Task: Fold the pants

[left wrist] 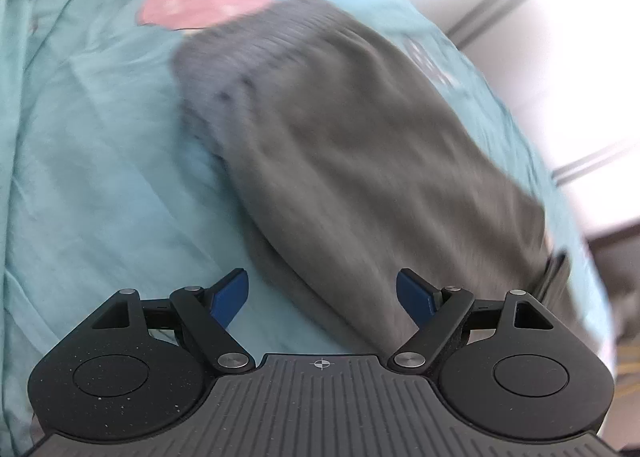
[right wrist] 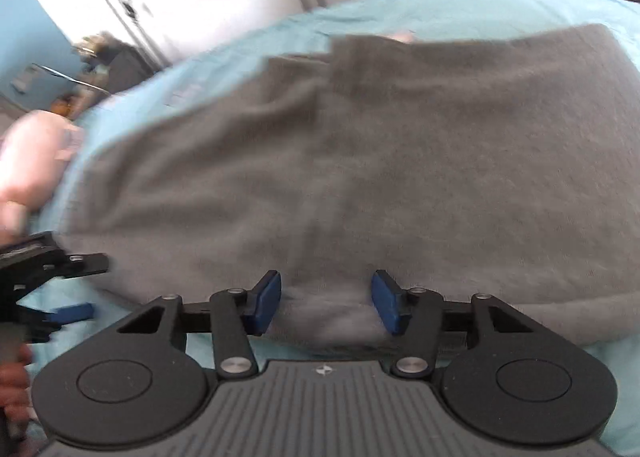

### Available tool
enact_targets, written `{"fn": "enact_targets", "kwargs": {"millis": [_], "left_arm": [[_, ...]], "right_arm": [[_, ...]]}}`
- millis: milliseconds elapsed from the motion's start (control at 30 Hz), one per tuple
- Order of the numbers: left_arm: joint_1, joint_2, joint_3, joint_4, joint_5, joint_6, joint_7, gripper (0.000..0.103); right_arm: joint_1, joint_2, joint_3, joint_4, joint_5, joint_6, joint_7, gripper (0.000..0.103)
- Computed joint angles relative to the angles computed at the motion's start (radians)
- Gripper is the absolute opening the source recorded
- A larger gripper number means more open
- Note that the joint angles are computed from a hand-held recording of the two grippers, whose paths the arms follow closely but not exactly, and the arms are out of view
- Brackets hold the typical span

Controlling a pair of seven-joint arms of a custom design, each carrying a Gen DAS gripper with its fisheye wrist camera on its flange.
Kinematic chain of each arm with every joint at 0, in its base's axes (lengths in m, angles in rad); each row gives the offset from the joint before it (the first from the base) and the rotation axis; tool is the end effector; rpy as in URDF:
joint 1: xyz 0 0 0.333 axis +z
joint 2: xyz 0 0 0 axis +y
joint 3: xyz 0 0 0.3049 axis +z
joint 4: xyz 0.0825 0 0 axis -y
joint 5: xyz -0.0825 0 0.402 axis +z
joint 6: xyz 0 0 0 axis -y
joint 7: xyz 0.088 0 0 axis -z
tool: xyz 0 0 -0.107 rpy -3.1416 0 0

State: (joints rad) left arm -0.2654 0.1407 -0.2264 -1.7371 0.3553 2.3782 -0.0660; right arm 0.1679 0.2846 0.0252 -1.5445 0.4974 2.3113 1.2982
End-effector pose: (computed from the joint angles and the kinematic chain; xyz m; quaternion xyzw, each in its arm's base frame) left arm 0.5876 -0.3020 0.5316 -0.9153 0.2882 -0.2744 0.0622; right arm 0.6883 0.1420 0.5280 -0.7379 0.5950 -0.0210 0.3179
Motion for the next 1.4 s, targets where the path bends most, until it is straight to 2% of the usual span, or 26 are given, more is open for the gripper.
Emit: {"fn": "enact_targets", "kwargs": {"millis": [67, 100, 133, 233, 300, 333, 367, 400, 500, 600, 667, 733, 800, 867, 1000, 1067, 1200, 1300, 1367, 1400], "left_arm": [[0.021, -0.054, 0.015, -0.085, -0.014, 0.075, -0.041, 0.088], [0.034, -0.083, 0.022, -0.135, -0.025, 0.127, -0.062, 0.088], [0.046, -0.104, 0.028, -0.176, -0.039, 0.174, -0.081, 0.089], [0.071, -0.14, 0.036, -0.28, -0.095, 0.321, -0.143, 0.089], [0.077, -0.137, 0.035, -0.302, -0.105, 0.367, -0.183, 0.089], [0.079, -0.129, 0.033, -0.298, -0.106, 0.375, -0.181, 0.089], [0.079, -0.117, 0.031, -0.287, -0.109, 0.379, -0.163, 0.09], [0.081, -0.108, 0.031, -0.274, -0.098, 0.375, -0.155, 0.09], [0.08, -0.098, 0.041, -0.267, 0.045, 0.393, -0.264, 0.091], [0.09, -0.081, 0.056, -0.285, 0.117, 0.489, -0.363, 0.091], [0.095, -0.086, 0.053, -0.295, 0.096, 0.468, -0.366, 0.089], [0.099, -0.1, 0.062, -0.323, 0.143, 0.502, -0.447, 0.088], [0.101, -0.124, 0.068, -0.343, 0.256, 0.497, -0.583, 0.089], [0.108, -0.132, 0.066, -0.337, 0.375, 0.464, -0.663, 0.089], [0.12, -0.116, 0.061, -0.331, 0.36, 0.481, -0.628, 0.09], [0.126, -0.105, 0.065, -0.327, 0.361, 0.504, -0.606, 0.095], [0.124, -0.087, 0.07, -0.3, 0.38, 0.493, -0.6, 0.095], [0.114, -0.089, 0.072, -0.294, 0.421, 0.466, -0.623, 0.086], [0.11, -0.097, 0.066, -0.29, 0.418, 0.429, -0.618, 0.074], [0.109, -0.105, 0.067, -0.293, 0.438, 0.423, -0.638, 0.073]], "right_arm": [[-0.07, 0.012, 0.036, 0.014, 0.23, -0.07, -0.055, 0.053], [-0.081, 0.006, 0.039, -0.003, 0.285, -0.06, -0.059, 0.056], [-0.077, -0.004, 0.034, -0.026, 0.294, -0.03, -0.057, 0.065], [-0.069, -0.028, 0.026, -0.088, 0.299, 0.049, -0.102, 0.069], [-0.066, -0.025, 0.023, -0.093, 0.309, 0.073, -0.101, 0.074], [-0.066, -0.023, 0.023, -0.092, 0.317, 0.085, -0.099, 0.08], [-0.068, -0.02, 0.024, -0.094, 0.332, 0.098, -0.102, 0.082], [-0.072, -0.018, 0.024, -0.094, 0.344, 0.103, -0.104, 0.082], [-0.08, -0.009, 0.024, -0.087, 0.355, 0.094, -0.103, 0.082], [-0.087, -0.007, 0.025, -0.086, 0.368, 0.089, -0.104, 0.084], [-0.088, -0.005, 0.025, -0.084, 0.368, 0.086, -0.107, 0.084], [-0.09, -0.004, 0.024, -0.08, 0.369, 0.08, -0.104, 0.084], [-0.095, -0.012, 0.023, -0.089, 0.379, 0.074, -0.106, 0.084], [-0.095, -0.009, 0.023, -0.084, 0.383, 0.072, -0.101, 0.084], [-0.095, -0.001, 0.024, -0.079, 0.38, 0.074, -0.099, 0.085], [-0.093, -0.003, 0.024, -0.08, 0.373, 0.075, -0.104, 0.086], [-0.089, -0.005, 0.024, -0.084, 0.367, 0.084, -0.107, 0.087], [-0.085, -0.006, 0.024, -0.086, 0.359, 0.092, -0.108, 0.087], [-0.082, -0.006, 0.025, -0.089, 0.352, 0.1, -0.112, 0.087], [-0.08, -0.007, 0.025, -0.091, 0.349, 0.104, -0.113, 0.087]]}}
